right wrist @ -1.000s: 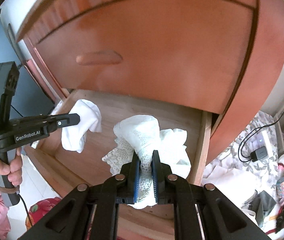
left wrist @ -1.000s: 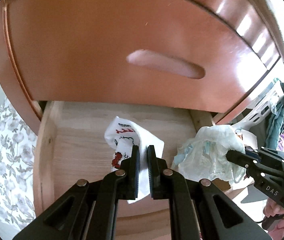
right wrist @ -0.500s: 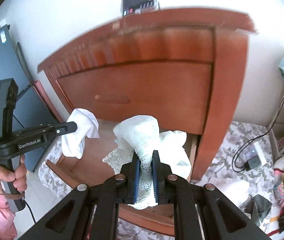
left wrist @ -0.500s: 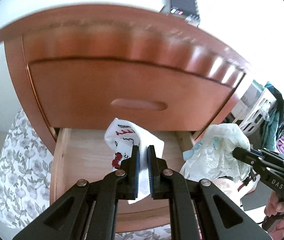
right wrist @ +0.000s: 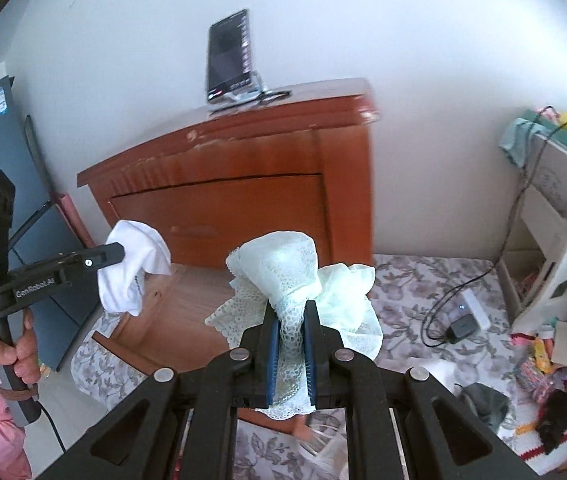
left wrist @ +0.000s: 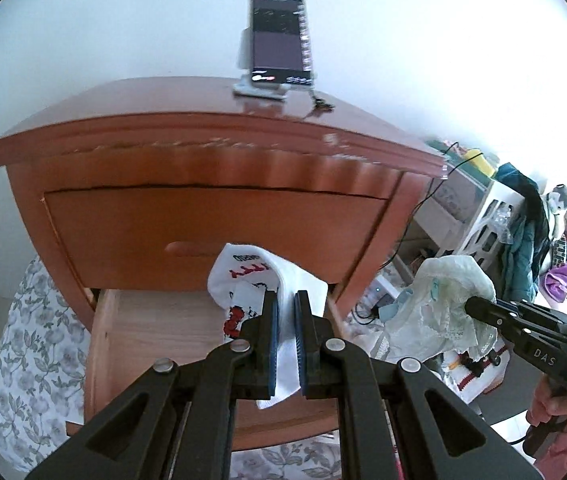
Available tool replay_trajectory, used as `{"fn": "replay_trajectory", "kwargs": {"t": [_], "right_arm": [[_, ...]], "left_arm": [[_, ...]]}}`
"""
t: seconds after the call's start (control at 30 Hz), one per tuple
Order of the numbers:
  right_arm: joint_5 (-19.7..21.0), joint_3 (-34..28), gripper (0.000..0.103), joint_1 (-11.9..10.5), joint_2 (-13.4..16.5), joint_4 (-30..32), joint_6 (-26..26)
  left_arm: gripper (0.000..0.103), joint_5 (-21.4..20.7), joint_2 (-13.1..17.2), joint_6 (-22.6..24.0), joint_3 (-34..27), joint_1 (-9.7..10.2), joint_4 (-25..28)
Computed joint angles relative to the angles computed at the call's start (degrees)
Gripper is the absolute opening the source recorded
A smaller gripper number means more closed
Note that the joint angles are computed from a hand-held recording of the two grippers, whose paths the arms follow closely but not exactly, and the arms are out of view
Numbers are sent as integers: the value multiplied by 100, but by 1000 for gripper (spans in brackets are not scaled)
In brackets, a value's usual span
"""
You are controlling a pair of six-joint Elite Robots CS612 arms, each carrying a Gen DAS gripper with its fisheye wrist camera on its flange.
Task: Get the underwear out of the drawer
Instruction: 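Lift the socks and bra out of the drawer and carry them over the bedspread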
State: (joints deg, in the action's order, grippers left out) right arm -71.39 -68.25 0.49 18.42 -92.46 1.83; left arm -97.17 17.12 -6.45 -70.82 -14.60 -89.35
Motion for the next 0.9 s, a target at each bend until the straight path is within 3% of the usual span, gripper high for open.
{"fn": "replay_trajectory", "kwargs": {"t": [0.9], "right_arm": [[-690,-1372,12,-788,707,1027,529]], "left_arm": [[8,-533,-66,665,288,-815,58]]}}
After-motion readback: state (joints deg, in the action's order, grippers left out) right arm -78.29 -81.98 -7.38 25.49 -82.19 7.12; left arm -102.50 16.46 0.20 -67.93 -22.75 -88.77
